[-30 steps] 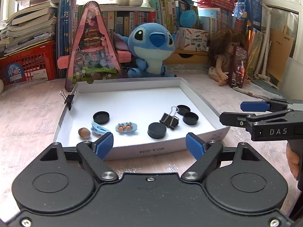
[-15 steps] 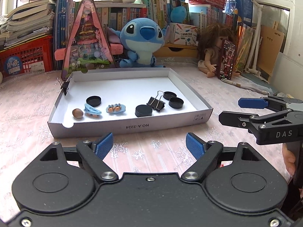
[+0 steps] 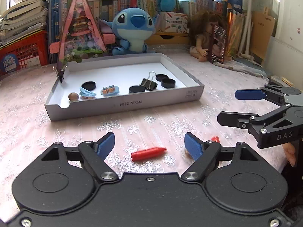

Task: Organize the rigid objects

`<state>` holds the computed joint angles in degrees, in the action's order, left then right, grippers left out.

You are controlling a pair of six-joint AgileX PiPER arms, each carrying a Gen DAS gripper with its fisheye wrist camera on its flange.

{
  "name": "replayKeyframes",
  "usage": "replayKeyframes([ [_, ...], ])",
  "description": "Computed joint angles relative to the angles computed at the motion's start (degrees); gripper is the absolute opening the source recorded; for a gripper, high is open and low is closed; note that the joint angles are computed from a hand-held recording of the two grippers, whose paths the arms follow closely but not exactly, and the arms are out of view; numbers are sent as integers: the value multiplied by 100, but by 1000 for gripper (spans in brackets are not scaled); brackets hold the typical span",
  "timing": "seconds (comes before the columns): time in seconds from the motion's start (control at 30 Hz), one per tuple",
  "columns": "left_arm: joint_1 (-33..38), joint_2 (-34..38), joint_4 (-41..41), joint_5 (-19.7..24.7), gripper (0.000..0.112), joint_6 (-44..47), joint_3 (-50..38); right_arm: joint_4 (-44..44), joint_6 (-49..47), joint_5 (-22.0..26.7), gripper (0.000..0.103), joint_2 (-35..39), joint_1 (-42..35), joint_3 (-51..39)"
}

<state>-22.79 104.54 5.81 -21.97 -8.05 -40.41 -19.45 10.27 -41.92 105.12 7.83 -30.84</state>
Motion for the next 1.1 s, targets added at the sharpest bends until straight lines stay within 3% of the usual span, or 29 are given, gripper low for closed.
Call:
replayKeyframes([
  [0.13,40,-27,514,-30,66,-257,169,-5,-154,-107,98,65,36,112],
  [0.37,-56,6,217,-137,51,15,279,-304,-62,-203,98,119,31,219],
  [0.83,32,78,111,-155,45,-9,169,-536,-183,-104,97,241,303,174],
  [1.1,-32,168,-22,-243,46,66,165,-1002,49,98,89,224,220,79],
])
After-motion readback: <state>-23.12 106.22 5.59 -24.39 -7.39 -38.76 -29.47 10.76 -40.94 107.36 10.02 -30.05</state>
